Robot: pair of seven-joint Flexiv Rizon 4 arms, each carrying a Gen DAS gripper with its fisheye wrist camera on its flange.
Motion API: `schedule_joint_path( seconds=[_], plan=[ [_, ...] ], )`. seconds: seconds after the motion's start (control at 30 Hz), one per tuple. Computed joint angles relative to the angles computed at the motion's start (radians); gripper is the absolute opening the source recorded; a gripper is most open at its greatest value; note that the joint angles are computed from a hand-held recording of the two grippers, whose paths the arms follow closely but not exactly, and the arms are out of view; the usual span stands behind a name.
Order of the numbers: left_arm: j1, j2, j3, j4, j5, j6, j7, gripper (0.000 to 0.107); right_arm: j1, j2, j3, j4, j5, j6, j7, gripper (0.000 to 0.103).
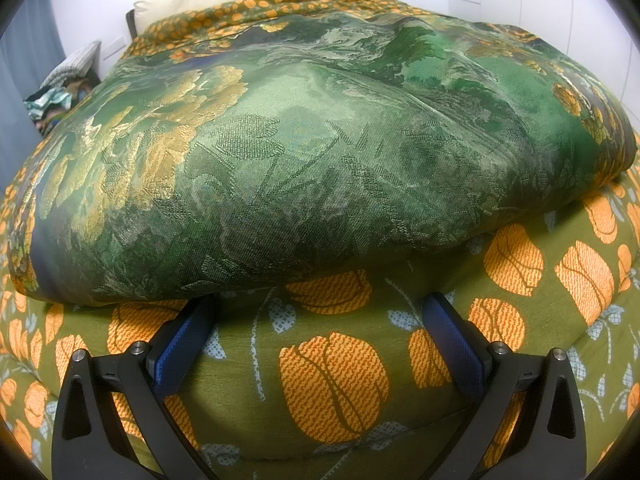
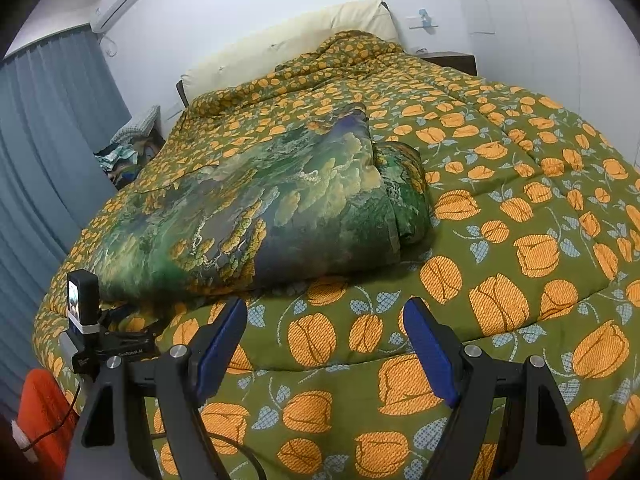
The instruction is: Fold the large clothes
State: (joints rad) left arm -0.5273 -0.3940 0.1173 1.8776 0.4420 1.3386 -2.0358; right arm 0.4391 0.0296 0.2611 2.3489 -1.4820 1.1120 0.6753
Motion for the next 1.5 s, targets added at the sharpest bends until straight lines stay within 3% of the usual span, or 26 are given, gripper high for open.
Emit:
schedule_joint_path(
  seconds=[1.1, 1.4, 1.5],
  plan=[
    [-0.006, 0.003, 0.002, 0.001, 0.009, -0.011, -0.008, 0.103, -0.004, 0.005, 0.002, 0.000, -0.003, -0.026, -0.003, 0.080],
    [0.005, -0.012, -0.016, -0.020, -0.008, -0.029, 0.001, 0.103, -0.030, 0.002, -0.020, 0.005, -0.062, 0.034, 0.071, 0.080],
    [0.025, -0.004, -0.040, -0.026, -0.057, -0.077, 0.031, 0.103, -0.036, -0.007, -0.026, -0.002, -0.091, 0.058, 0.084, 0.080]
  ],
)
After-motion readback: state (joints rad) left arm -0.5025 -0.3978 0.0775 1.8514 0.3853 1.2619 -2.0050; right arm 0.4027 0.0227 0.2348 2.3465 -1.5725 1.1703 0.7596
